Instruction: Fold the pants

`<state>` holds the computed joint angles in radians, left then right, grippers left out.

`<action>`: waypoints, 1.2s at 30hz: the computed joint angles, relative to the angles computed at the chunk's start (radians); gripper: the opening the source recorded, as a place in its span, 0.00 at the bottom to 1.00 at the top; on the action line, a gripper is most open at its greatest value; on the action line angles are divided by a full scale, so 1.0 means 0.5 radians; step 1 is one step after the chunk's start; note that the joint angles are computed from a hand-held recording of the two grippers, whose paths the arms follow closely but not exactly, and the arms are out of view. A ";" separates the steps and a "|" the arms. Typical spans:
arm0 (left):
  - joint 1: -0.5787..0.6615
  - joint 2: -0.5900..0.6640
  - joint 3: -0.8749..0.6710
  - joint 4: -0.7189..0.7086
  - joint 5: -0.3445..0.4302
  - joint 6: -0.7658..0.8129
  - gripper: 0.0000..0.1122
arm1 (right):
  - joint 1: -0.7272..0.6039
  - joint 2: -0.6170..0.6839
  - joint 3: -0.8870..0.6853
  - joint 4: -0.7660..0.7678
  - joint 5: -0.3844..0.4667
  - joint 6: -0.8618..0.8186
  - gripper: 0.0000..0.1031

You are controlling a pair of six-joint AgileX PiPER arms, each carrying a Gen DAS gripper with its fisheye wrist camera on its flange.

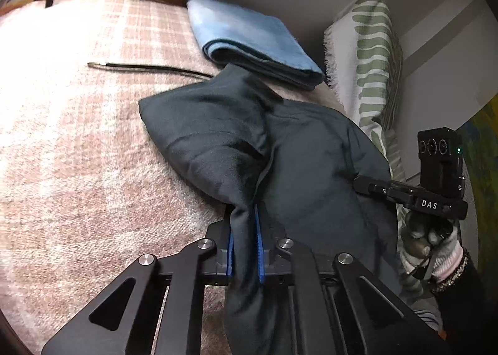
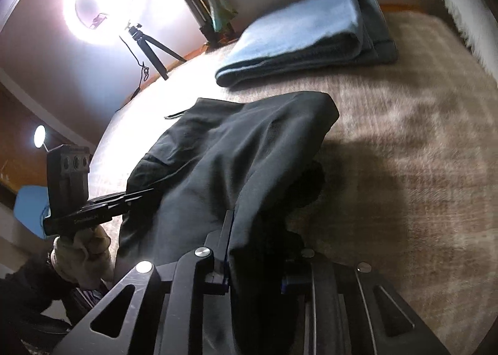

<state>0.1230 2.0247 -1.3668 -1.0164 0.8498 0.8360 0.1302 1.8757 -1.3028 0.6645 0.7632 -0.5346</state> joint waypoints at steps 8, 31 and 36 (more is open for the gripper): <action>0.065 -0.056 0.009 -0.077 0.033 0.118 0.04 | 0.111 -0.170 0.045 -0.180 -0.114 0.213 0.18; 0.036 0.071 -0.753 -0.031 0.053 -0.058 0.04 | 0.262 -0.218 -0.459 -0.648 -0.180 0.626 0.17; -0.012 0.368 -1.411 0.177 0.107 -0.366 0.04 | 0.221 0.035 -0.960 -0.769 -0.064 0.698 0.17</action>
